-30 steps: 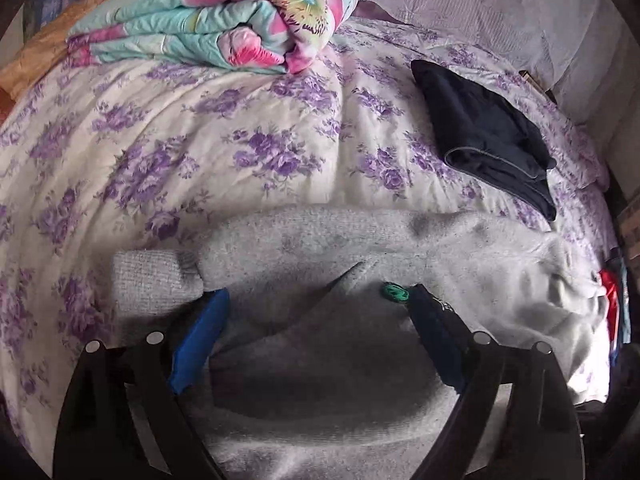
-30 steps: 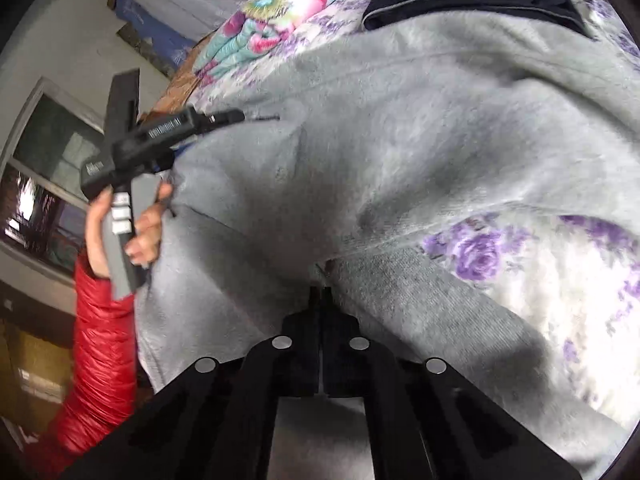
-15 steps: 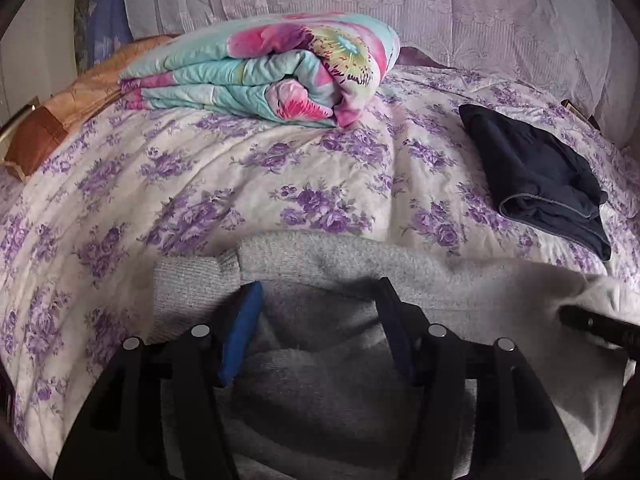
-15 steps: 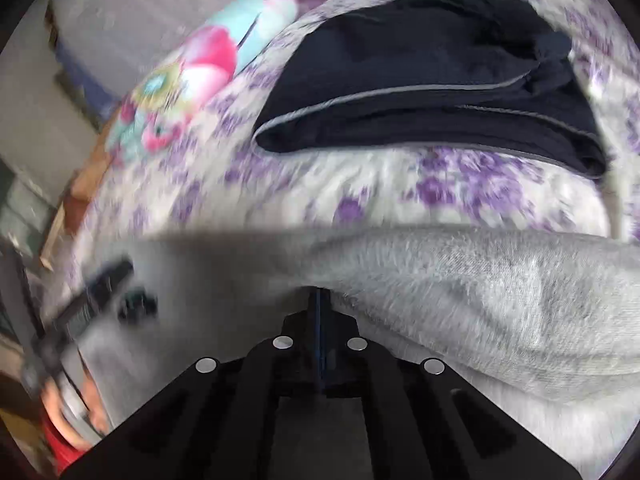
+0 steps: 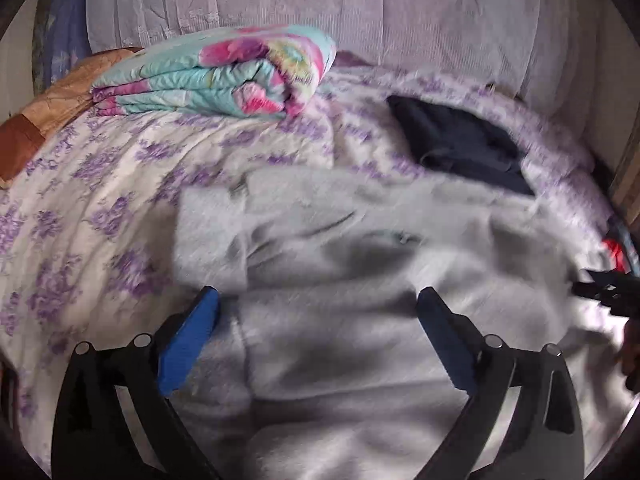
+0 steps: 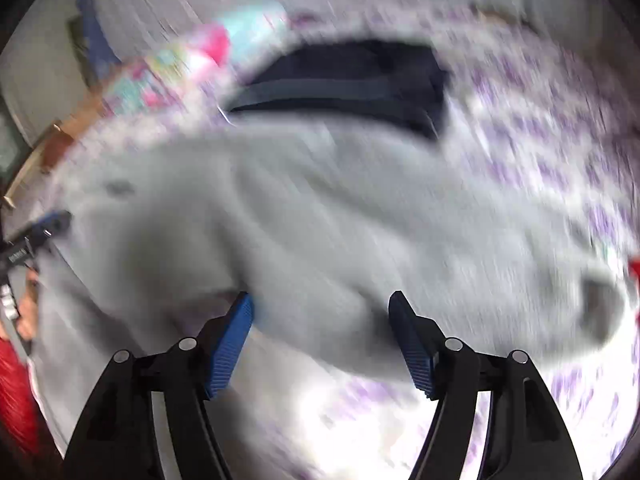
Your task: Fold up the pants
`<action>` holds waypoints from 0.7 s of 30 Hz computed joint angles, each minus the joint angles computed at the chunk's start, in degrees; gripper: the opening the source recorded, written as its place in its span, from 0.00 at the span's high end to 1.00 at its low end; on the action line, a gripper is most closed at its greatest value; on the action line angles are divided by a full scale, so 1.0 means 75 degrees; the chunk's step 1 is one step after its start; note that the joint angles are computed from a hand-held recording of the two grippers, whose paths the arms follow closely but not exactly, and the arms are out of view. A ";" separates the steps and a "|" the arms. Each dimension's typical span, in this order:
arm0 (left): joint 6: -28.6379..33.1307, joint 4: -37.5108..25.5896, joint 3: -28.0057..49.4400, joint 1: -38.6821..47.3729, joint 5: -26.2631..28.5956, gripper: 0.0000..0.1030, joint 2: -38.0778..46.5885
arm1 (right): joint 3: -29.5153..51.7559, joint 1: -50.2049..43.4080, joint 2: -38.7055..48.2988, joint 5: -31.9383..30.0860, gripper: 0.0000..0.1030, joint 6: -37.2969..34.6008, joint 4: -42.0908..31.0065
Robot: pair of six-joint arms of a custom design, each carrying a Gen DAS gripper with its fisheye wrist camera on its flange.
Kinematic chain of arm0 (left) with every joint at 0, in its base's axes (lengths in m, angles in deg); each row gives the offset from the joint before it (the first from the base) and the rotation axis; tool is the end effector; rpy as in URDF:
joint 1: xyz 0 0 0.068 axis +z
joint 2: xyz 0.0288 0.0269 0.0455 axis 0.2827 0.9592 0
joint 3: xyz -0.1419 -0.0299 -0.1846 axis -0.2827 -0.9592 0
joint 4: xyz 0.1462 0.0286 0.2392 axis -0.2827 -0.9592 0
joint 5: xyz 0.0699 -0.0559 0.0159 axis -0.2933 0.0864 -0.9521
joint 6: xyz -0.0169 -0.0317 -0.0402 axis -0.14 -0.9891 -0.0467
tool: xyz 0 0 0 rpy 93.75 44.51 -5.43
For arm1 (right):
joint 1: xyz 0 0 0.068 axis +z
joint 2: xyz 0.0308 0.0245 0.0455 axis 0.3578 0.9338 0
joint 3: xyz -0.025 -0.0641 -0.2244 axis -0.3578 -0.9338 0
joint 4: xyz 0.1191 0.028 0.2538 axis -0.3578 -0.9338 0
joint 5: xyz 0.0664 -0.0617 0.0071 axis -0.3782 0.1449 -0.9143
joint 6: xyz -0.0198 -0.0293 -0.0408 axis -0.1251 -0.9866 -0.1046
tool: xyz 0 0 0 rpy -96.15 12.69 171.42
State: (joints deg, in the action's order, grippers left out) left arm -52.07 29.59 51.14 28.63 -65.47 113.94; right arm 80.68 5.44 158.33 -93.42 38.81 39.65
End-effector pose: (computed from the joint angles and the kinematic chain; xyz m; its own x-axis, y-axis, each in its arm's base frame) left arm 0.2409 0.0422 0.2127 -0.7528 0.0244 -0.6578 0.1086 0.9902 -0.0875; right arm 0.2515 -0.0582 0.1825 -0.8490 -0.0234 -0.5278 -0.1168 0.9826 0.1444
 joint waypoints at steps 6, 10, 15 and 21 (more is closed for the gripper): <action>0.1070 -0.0982 -0.0180 0.1475 0.1013 0.05 -0.0312 | 0.0013 -0.3565 -0.0813 -0.3117 0.39 -0.1613 -0.1727; 0.1357 -0.1549 0.0012 0.2971 0.2881 0.05 -0.0002 | 0.0967 -0.5752 0.0580 -0.3662 0.33 -0.1138 -0.1607; 0.0951 -0.1529 0.0076 0.3198 0.3381 0.05 0.0320 | 0.2715 -0.5987 0.3488 -0.4604 0.32 0.0057 -0.1965; 0.0777 -0.0887 -0.0651 0.1323 0.0465 0.05 -0.0897 | 0.2287 -0.4836 0.2824 -0.4137 0.75 0.1881 0.0069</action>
State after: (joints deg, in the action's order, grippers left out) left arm -46.25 22.93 46.26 38.56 -61.98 107.21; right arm 97.83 -30.83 179.50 -124.44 52.92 40.17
